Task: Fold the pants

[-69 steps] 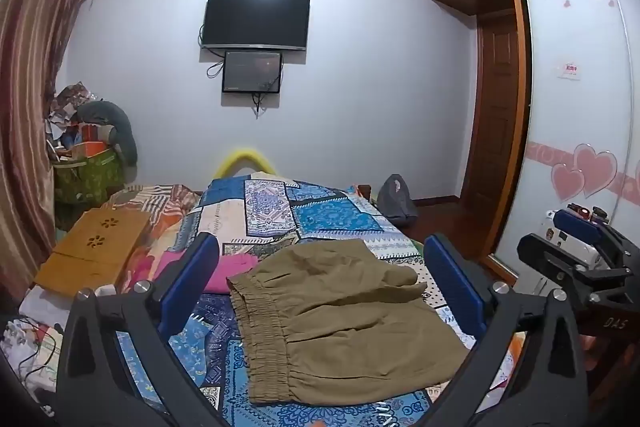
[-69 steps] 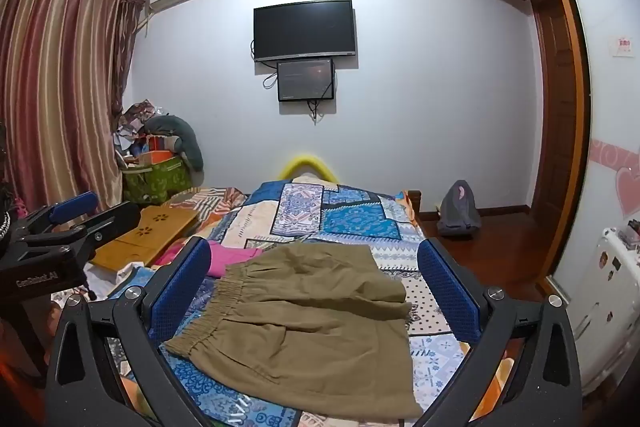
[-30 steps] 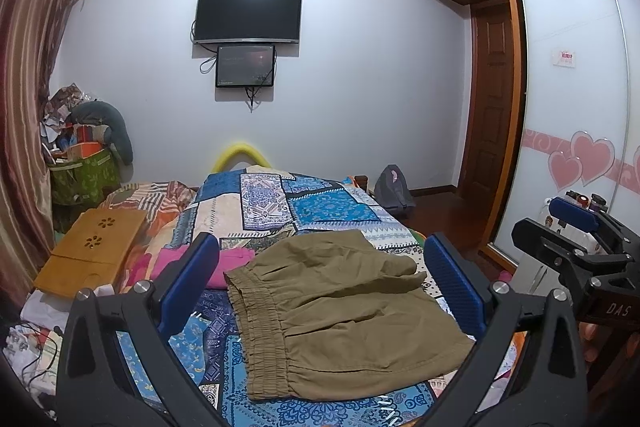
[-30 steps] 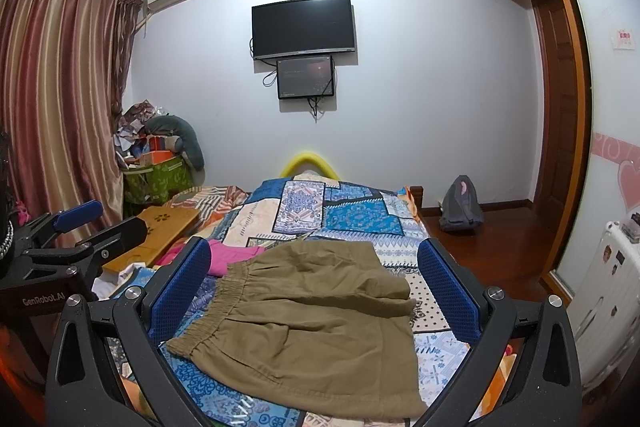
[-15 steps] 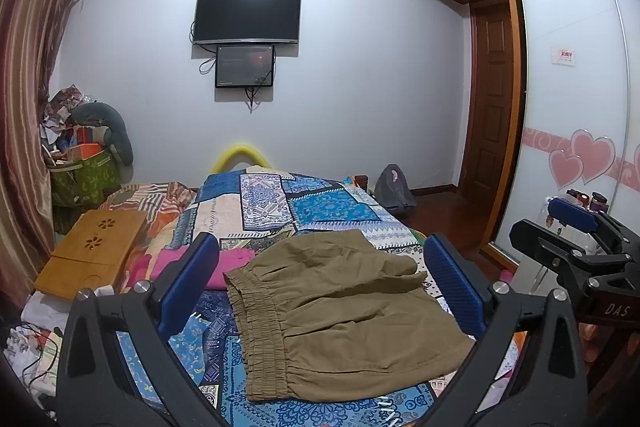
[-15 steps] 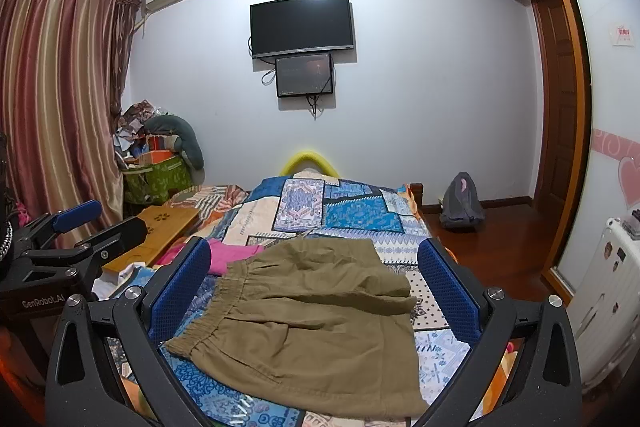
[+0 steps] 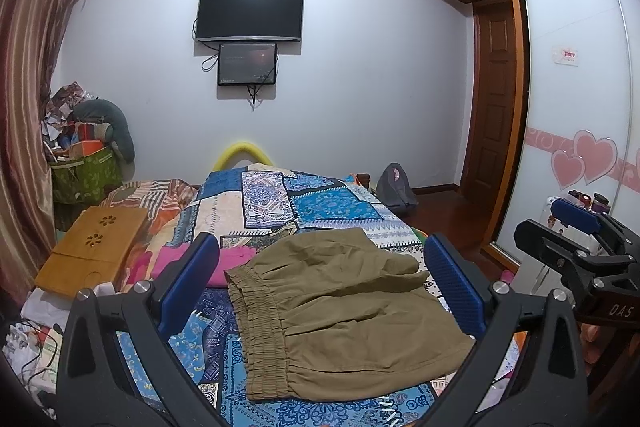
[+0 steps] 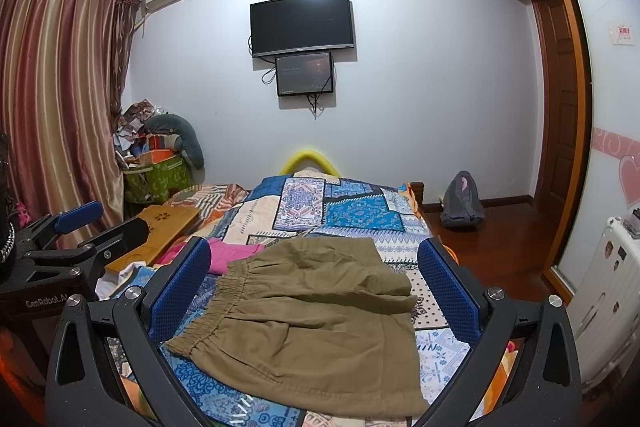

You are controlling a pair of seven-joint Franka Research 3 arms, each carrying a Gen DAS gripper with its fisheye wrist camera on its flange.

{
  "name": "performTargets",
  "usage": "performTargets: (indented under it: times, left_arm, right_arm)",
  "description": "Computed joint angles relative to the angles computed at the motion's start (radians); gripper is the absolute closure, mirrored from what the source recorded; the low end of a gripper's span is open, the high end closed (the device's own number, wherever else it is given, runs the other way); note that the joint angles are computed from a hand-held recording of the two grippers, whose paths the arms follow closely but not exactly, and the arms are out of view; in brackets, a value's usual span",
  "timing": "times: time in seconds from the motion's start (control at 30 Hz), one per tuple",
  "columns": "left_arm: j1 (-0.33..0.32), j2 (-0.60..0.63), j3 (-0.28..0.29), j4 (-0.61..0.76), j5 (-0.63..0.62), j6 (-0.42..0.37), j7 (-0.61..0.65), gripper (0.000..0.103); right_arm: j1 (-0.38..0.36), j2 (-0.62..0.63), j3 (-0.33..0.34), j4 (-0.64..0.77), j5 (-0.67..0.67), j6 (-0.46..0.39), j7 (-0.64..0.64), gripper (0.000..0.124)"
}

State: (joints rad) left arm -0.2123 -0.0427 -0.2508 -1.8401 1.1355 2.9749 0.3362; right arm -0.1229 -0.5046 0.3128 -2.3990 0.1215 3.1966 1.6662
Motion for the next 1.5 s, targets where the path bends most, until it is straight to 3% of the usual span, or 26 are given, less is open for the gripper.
performTargets:
  times: [0.67,0.73,1.0,1.1,1.23,1.33,1.5]
  left_arm:
    - [-0.01,0.035,0.009,0.032,-0.037,-0.015,0.046,0.0]
    - [-0.015,0.052,0.015,0.053,-0.01,-0.034,0.026,0.0]
    - [-0.042,0.175,0.066,0.181,-0.113,-0.102,0.184,0.0]
    - [-0.043,0.24,0.087,0.25,-0.197,-0.114,0.274,0.0]
    - [-0.074,0.346,0.145,0.379,-0.209,-0.184,0.292,0.0]
    - [-0.057,0.452,0.135,0.508,-0.35,-0.254,0.43,0.0]
    - [-0.021,0.655,0.11,0.758,-0.588,-0.356,0.605,0.0]
  right_arm:
    - [-0.005,0.031,-0.004,0.03,-0.03,-0.037,0.027,0.021]
    - [-0.023,0.044,0.005,0.039,-0.042,-0.041,0.036,0.021]
    - [-0.136,0.134,0.042,0.107,-0.152,-0.082,0.097,0.021]
    - [-0.121,0.183,0.004,0.144,-0.193,-0.095,0.1,0.021]
    - [-0.07,0.255,-0.068,0.207,-0.234,-0.114,0.09,0.021]
    - [-0.064,0.311,-0.089,0.26,-0.299,-0.126,0.117,0.021]
    - [0.032,0.412,-0.185,0.353,-0.291,-0.152,0.061,0.021]
